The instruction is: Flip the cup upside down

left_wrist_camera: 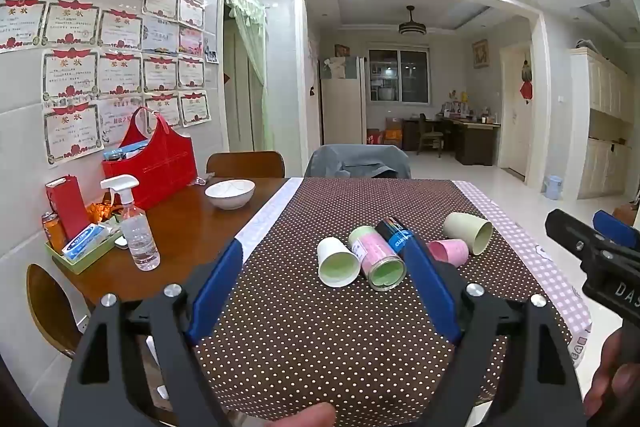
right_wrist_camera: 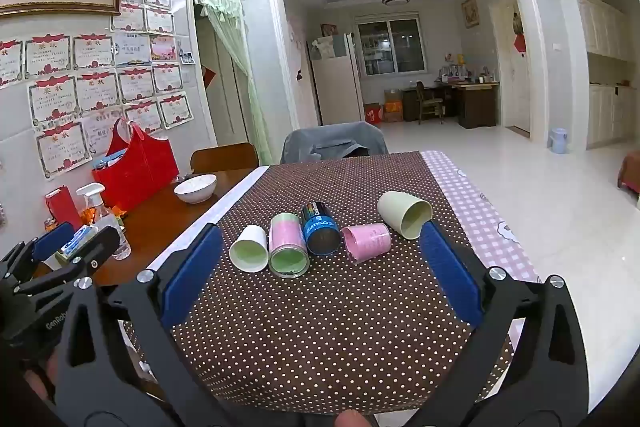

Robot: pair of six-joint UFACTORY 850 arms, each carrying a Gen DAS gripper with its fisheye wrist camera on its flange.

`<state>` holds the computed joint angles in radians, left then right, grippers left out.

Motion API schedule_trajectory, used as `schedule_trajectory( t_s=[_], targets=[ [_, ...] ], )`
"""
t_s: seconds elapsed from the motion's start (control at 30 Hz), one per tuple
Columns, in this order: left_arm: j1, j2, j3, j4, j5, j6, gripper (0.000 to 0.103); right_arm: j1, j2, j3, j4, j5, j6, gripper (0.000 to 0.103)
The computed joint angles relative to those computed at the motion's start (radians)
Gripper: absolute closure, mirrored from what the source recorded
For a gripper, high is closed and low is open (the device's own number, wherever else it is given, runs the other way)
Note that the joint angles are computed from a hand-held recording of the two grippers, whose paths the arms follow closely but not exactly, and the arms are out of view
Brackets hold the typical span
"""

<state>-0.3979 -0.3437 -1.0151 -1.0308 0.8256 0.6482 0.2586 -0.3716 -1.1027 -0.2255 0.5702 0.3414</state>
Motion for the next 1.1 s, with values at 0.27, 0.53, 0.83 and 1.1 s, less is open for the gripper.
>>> schedule_trajectory(
  t_s=[0.27, 0.53, 0.83, 1.1],
  targets=[
    [0.011, 0.008, 0.003, 0.028, -0.016, -0.019, 0.021, 0.002, 0.003, 0.000, 0.008, 0.002, -0.009, 0.006],
    [0.007, 0.001, -0.001, 0.040, -0.012, -0.016, 0.021, 0.000, 0.003, -0.016, 0.035, -0.007, -0.028, 0.006],
    [0.012, 0.003, -0.003, 0.049, -0.003, -0.018, 0.021, -0.004, -0.002, -0.028, 0.013, -0.004, -0.020, 0.006],
    [0.019, 0.010, 0.002, 0.060, 0.002, -0.025, 0.021, 0.000, -0.003, -0.029, 0.016, 0.000, -0.030, 0.006]
  ],
)
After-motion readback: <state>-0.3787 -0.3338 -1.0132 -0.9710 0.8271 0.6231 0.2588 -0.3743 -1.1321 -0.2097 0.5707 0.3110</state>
